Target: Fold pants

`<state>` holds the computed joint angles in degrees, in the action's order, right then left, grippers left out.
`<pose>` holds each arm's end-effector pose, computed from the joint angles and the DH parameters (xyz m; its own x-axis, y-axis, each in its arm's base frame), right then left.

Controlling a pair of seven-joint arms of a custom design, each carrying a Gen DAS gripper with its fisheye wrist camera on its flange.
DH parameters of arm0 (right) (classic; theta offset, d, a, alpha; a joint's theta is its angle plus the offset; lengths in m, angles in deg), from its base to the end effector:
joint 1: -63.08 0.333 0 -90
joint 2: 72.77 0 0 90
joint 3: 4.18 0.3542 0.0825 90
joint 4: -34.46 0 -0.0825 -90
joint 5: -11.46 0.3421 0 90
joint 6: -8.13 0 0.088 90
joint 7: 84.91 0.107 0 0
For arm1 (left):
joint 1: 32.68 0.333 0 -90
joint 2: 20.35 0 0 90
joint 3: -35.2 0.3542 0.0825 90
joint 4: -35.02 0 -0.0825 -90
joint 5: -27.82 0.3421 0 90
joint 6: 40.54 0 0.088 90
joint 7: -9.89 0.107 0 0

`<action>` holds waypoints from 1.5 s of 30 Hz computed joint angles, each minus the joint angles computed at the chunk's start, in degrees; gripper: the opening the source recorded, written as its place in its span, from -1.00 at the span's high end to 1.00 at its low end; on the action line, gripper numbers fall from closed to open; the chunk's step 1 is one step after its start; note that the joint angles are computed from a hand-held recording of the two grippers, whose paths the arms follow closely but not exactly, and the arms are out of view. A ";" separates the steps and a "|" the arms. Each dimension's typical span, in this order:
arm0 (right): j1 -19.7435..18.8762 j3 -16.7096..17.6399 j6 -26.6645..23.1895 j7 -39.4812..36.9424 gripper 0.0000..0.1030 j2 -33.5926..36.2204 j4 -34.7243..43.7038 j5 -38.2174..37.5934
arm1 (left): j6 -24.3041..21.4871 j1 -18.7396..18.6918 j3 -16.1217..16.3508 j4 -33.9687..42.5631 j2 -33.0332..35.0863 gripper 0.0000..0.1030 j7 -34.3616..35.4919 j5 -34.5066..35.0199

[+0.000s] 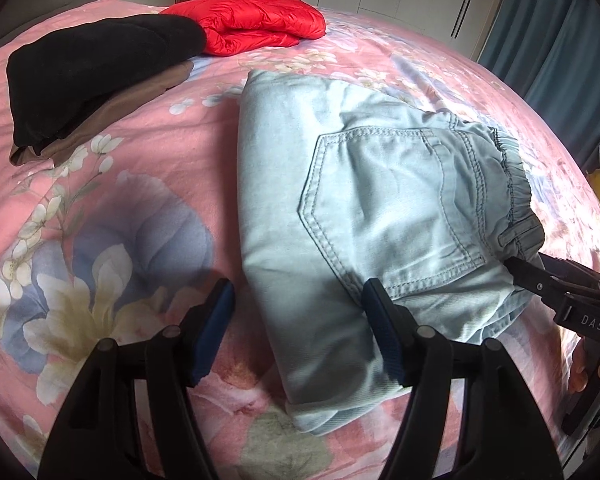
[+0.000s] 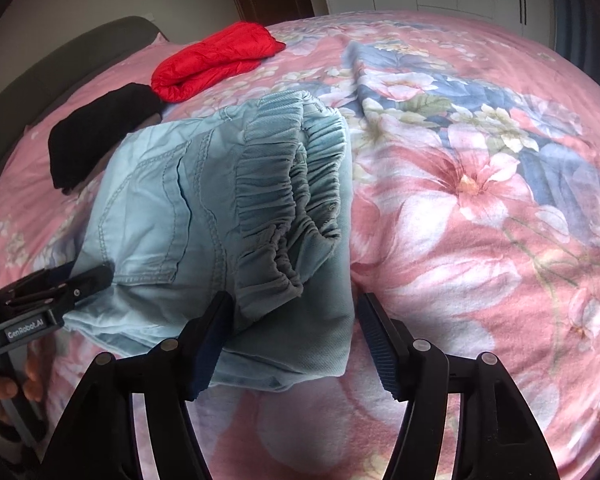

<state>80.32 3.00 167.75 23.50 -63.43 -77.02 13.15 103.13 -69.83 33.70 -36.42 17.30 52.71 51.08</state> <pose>0.5584 0.2464 0.5371 0.1481 -0.9591 -0.2412 -0.8143 0.0201 -0.5801 0.5997 -0.4748 0.4906 -0.1384 -0.9817 0.1310 -0.7917 0.0301 -0.6101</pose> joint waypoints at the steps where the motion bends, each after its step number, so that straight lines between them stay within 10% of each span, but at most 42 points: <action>1: 0.17 -0.17 -0.08 0.40 -0.24 -0.07 0.00 -0.55 | -0.18 -0.05 0.02 0.00 -0.05 -0.29 -0.02 -0.02; 16: 0.87 -0.47 -3.96 3.07 -0.25 -3.84 -2.17 -0.90 | -4.28 -2.53 0.36 -5.54 -5.77 -0.48 -6.13 5.71; 25: 2.99 -0.58 -3.48 7.16 -0.27 -12.33 -8.18 -7.17 | -7.74 -4.15 -2.41 -12.32 -13.88 -0.94 -13.01 15.31; 34: 4.48 0.13 -3.06 9.79 -0.85 -19.04 -11.24 -11.61 | -9.97 -2.59 -7.94 -17.69 -20.45 -0.99 -18.59 18.46; 45: 4.90 1.45 -2.14 13.09 -0.92 -23.22 -12.97 -16.34 | -17.56 -3.28 -11.34 -17.58 -23.32 -0.99 -22.58 21.79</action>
